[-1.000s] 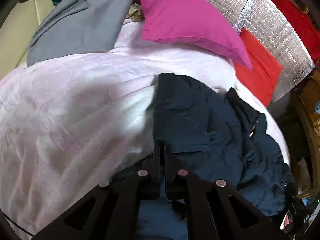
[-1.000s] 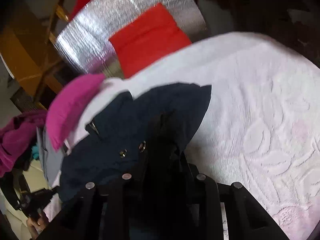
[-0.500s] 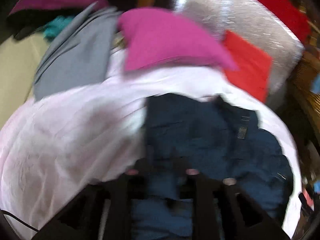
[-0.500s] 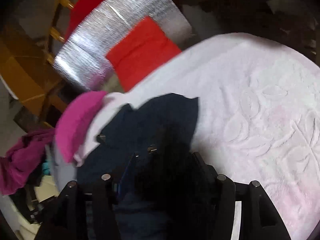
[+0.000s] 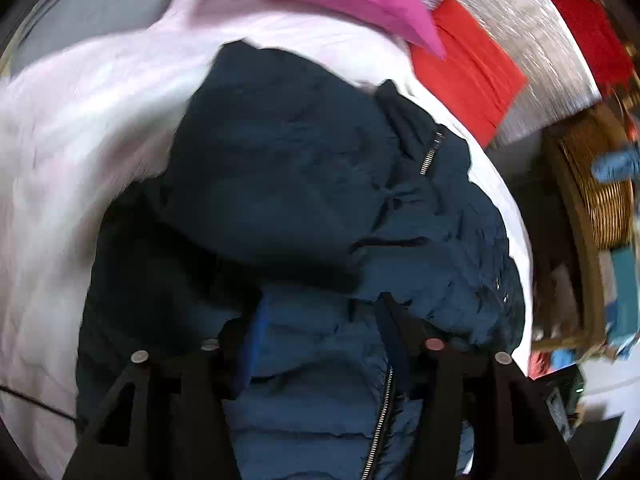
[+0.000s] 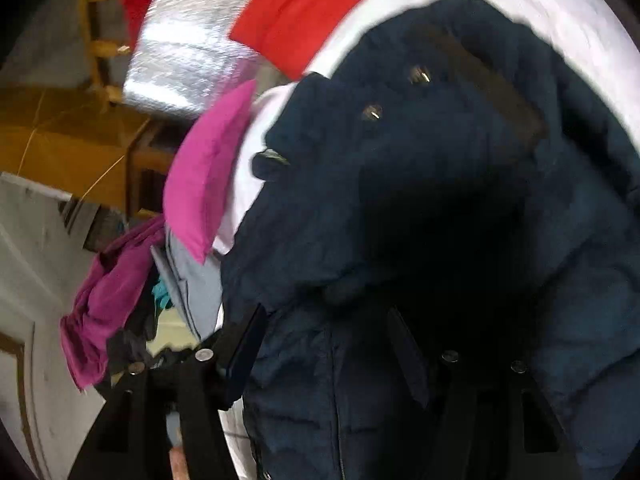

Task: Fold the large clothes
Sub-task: 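Grasp the jacket hem with the left tool while the right tool holds the side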

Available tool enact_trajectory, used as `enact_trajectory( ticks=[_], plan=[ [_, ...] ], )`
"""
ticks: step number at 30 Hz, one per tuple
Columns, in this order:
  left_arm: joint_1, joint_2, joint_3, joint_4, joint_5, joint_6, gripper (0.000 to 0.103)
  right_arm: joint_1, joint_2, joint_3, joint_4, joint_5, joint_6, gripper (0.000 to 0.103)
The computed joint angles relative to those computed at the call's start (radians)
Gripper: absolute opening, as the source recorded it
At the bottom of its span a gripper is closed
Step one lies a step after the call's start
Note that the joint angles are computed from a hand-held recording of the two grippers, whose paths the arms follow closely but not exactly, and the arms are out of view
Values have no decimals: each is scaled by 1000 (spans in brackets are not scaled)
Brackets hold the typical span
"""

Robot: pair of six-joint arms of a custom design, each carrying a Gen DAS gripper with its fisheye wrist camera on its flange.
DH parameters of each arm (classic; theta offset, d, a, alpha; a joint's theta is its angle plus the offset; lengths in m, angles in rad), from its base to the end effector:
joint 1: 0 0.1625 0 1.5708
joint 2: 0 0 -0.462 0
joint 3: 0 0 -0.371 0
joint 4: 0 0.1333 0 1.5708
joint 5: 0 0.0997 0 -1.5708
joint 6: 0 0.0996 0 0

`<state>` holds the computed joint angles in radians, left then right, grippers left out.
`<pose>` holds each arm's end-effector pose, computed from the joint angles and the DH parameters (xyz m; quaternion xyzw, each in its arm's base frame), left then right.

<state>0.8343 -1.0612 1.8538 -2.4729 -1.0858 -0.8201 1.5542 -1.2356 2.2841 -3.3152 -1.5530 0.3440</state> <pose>-0.2662 -0.5612 0.2249 -0.0536 0.9679 -0.2062 0.1334 0.1271 -0.4796 0.2647 0.1656 0.9253 -0.3350 0.0638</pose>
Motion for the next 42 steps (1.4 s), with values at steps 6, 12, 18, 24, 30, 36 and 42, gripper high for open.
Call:
enact_trajectory(
  ticks=[6,12,18,24,30,36,42],
  plan=[
    [42,-15,26,-77,-102,-60,67,-5,50,-31,-89,-12,77,67],
    [64,-65,75,-194,-103,-136,68,-42,47,-26,-145,45,126,68],
    [73,-89,79,-100,-121,-227,68,-49,74,-23,-181,-8,128,38],
    [80,-54,79,-154,-163,-210,69,-13,97,-27,-212,-92,61,31],
    [95,-8,88,-304,-146,-184,68,-14,104,-36,-204,-87,35,29],
    [93,14,87,-366,-105,-121,25,-26,92,-41,-168,-47,29,28],
    [53,-12,98,-378,-60,-44,18,-6,74,-21,-229,-29,-7,25]
  ],
)
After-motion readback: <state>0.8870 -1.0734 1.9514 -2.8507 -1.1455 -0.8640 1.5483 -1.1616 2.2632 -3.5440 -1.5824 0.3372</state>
